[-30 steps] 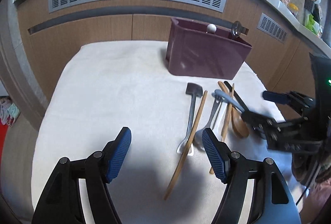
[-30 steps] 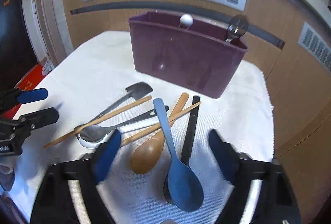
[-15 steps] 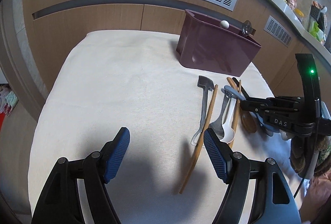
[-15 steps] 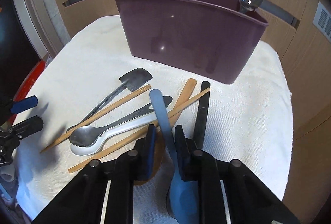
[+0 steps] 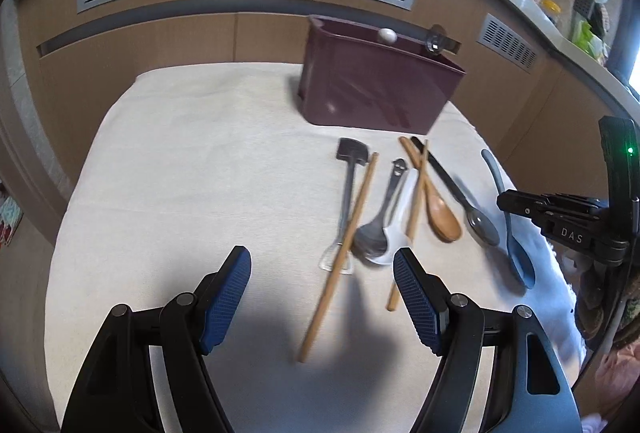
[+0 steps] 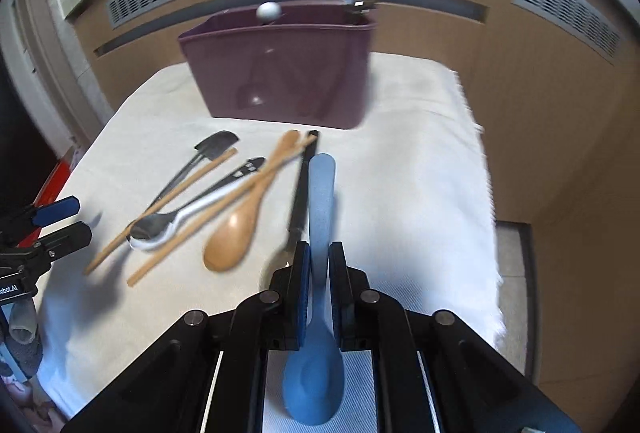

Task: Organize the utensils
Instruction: 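Grasp the light blue spoon with the right tool, then grasp the black spatula with the left tool while the right holds the blue spoon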

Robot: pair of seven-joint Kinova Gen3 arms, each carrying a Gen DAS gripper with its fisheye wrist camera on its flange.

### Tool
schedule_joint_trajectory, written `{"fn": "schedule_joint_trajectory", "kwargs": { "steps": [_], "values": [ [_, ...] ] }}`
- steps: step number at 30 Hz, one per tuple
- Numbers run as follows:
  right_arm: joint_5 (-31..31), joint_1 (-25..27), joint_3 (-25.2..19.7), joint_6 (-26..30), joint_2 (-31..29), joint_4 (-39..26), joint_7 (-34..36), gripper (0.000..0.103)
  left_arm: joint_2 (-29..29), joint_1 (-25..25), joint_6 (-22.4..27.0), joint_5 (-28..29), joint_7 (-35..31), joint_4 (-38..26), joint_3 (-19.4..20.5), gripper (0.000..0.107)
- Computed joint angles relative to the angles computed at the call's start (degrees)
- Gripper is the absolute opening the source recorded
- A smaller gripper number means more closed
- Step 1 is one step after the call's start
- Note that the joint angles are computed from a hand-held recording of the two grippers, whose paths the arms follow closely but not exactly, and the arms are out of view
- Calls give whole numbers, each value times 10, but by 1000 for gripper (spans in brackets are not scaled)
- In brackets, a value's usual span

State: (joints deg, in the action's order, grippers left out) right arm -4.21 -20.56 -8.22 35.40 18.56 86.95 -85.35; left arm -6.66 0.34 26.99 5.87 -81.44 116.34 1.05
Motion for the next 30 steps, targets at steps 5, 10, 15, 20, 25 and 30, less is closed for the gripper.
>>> {"fn": "schedule_joint_trajectory", "kwargs": {
  "steps": [5, 10, 15, 20, 25, 30],
  "values": [
    [-29, 19, -12, -36, -21, 47, 12, 9, -8, 18, -1, 4, -27, 10, 3, 67],
    [-51, 30, -18, -59, -22, 71, 23, 9, -5, 9, 23, -32, 7, 2, 21, 42],
    [-84, 50, -32, -77, -21, 91, 53, 9, 7, 13, 60, -70, 31, -12, 30, 35],
    [-111, 63, -41, -88, -21, 98, 79, 9, 33, 17, 83, -28, -21, -53, 8, 35],
    [-109, 57, -38, -113, -30, 117, 82, 10, 76, 9, 108, -26, -25, -116, 6, 35],
    [-108, 54, -37, -114, -30, 118, 85, 10, 131, 7, 135, -22, -46, -195, 10, 35]
  ]
}}
